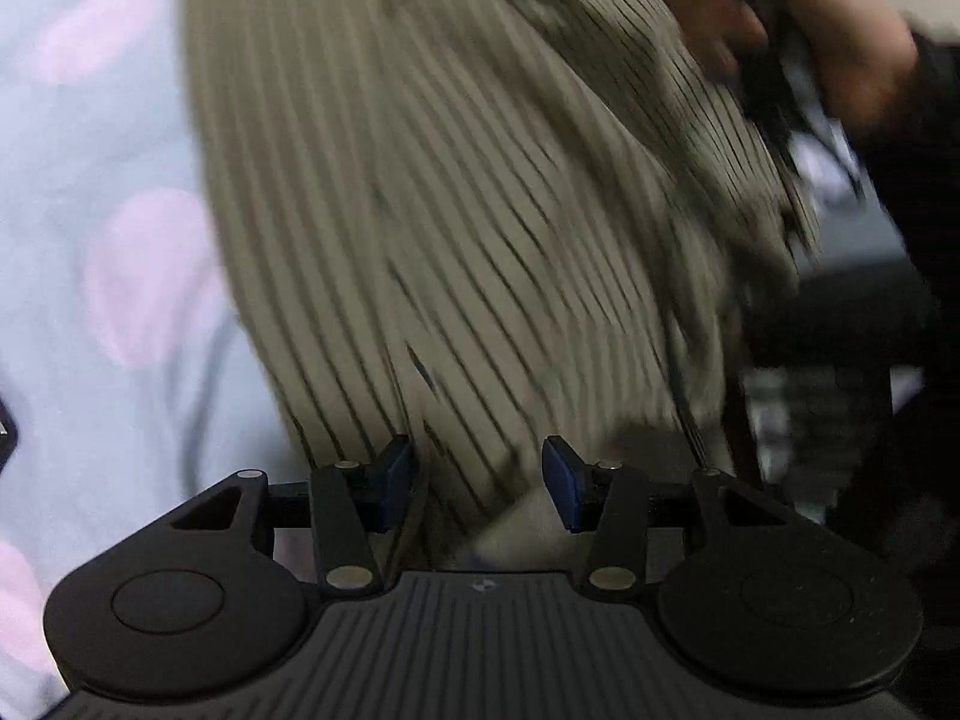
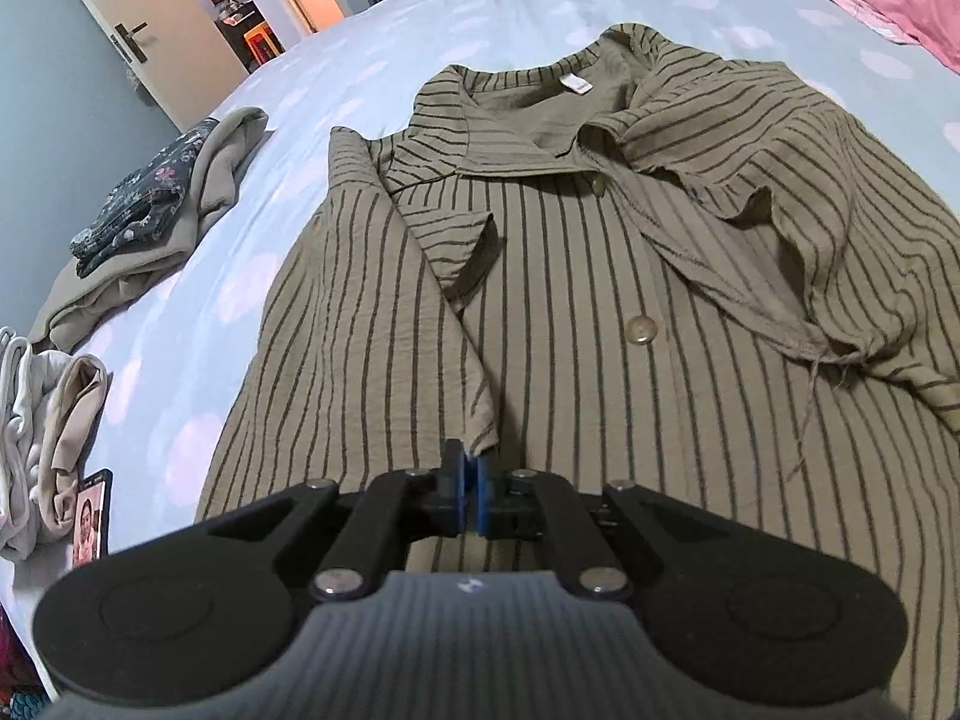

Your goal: Fold clothes

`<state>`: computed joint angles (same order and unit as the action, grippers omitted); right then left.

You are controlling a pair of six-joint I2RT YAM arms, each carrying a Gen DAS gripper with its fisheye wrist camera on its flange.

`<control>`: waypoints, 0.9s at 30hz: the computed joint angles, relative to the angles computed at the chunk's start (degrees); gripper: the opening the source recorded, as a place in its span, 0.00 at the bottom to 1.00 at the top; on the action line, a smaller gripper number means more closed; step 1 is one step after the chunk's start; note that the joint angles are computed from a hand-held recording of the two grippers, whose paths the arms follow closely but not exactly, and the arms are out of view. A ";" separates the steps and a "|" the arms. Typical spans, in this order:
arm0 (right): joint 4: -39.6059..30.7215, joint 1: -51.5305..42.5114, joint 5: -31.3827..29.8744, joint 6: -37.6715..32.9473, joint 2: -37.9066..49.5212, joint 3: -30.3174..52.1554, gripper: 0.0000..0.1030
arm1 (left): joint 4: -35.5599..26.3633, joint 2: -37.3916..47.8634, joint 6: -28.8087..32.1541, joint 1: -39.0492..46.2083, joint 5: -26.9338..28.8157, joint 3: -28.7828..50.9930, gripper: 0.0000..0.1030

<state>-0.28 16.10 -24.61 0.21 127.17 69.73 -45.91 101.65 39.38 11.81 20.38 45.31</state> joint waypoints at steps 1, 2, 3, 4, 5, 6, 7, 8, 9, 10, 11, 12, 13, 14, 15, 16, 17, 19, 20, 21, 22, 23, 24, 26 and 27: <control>-0.36 -0.17 -0.20 -0.29 -0.01 0.21 0.05 | -2.01 -1.02 1.16 -0.57 0.16 0.17 0.43; -0.74 -0.33 -0.41 -0.61 -0.02 0.41 0.06 | -4.24 -1.37 1.41 -0.45 0.66 0.71 0.43; -1.20 -0.49 -0.62 -1.03 0.01 0.61 0.06 | -6.48 -1.60 1.57 -0.24 1.18 1.28 0.43; -1.57 -0.59 -0.83 -1.33 0.03 0.76 0.06 | -8.70 -1.81 1.73 -0.03 1.69 1.86 0.43; -1.71 -0.62 -1.05 -1.40 0.02 0.78 0.06 | -10.28 -2.27 2.07 0.30 1.34 2.15 0.42; -1.85 -0.65 -1.27 -1.47 0.01 0.81 0.07 | -11.75 -2.75 2.43 0.65 0.86 2.40 0.42; -1.96 -0.70 -1.52 -1.58 -0.03 0.76 0.07 | -12.44 -3.98 2.46 1.02 0.00 2.49 0.42; -2.06 -0.76 -1.86 -1.84 -0.16 0.55 0.09 | -12.78 -5.06 2.37 1.54 -0.59 2.63 0.42; -2.36 -0.75 -2.10 -2.34 -0.19 0.48 0.09 | -13.78 -5.39 2.90 3.00 -0.62 3.16 0.43; -2.72 -0.74 -2.27 -2.94 -0.21 0.43 0.09 | -14.88 -5.56 3.51 4.59 -0.59 3.80 0.42; -3.17 -0.68 -2.22 -3.73 -0.18 0.41 0.09 | -15.98 -5.69 4.10 6.15 -0.55 4.48 0.42; -3.57 -0.63 -2.15 -4.46 -0.15 0.39 0.09 | -16.93 -5.25 6.11 8.24 -0.46 5.18 0.42; -3.79 -0.58 -2.01 -4.97 -0.08 0.36 0.09 | -18.23 -5.29 7.96 9.63 -0.40 6.19 0.42; -3.85 -0.61 -1.95 -5.25 -0.03 0.31 0.09 | -18.13 -5.51 8.67 10.76 0.14 7.12 0.43; -3.77 -0.69 -1.99 -5.27 0.01 0.23 0.09 | -17.79 -5.70 9.17 11.83 0.80 8.04 0.43; -3.66 -0.80 -2.10 -5.23 0.03 0.13 0.09 | -17.41 -5.83 9.62 12.85 1.51 8.98 0.45; -3.48 -0.98 -2.45 -5.02 0.01 -0.03 0.09 | -17.00 -5.91 10.02 13.84 2.27 9.92 0.47; -3.01 -1.23 -2.92 -4.24 -0.17 -0.53 0.09 | -11.91 -5.29 7.97 15.09 2.70 9.89 0.47; -2.85 -1.33 -3.16 -3.84 -0.31 -0.78 0.11 | -9.01 -5.03 6.66 15.00 2.34 9.06 0.47; -2.75 -1.42 -3.47 -3.52 -0.52 -1.05 0.12 | -6.69 -4.03 5.64 14.77 1.32 8.24 0.47; -2.61 -1.56 -3.80 -3.25 -0.91 -1.50 0.18 | -4.47 -2.86 4.66 14.52 0.22 7.48 0.47; -2.53 -1.72 -4.13 -3.05 -1.34 -1.92 0.27 | -2.27 -1.62 3.70 14.28 -0.89 6.80 0.46; -2.60 -1.96 -4.46 -3.18 -1.94 -2.37 0.31 | -0.80 -1.17 3.70 13.44 -2.39 4.99 0.45; -2.96 -2.74 -5.26 -4.32 -3.47 -3.38 0.32 | 1.00 -0.45 4.88 11.66 -5.31 1.29 0.45; -3.57 -3.26 -5.63 -5.52 -4.29 -3.72 0.32 | 0.77 -0.31 6.47 10.55 -7.03 -0.68 0.45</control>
<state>-3.85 12.85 -30.24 -5.30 122.88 66.02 -45.13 101.34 45.85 22.37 13.35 44.64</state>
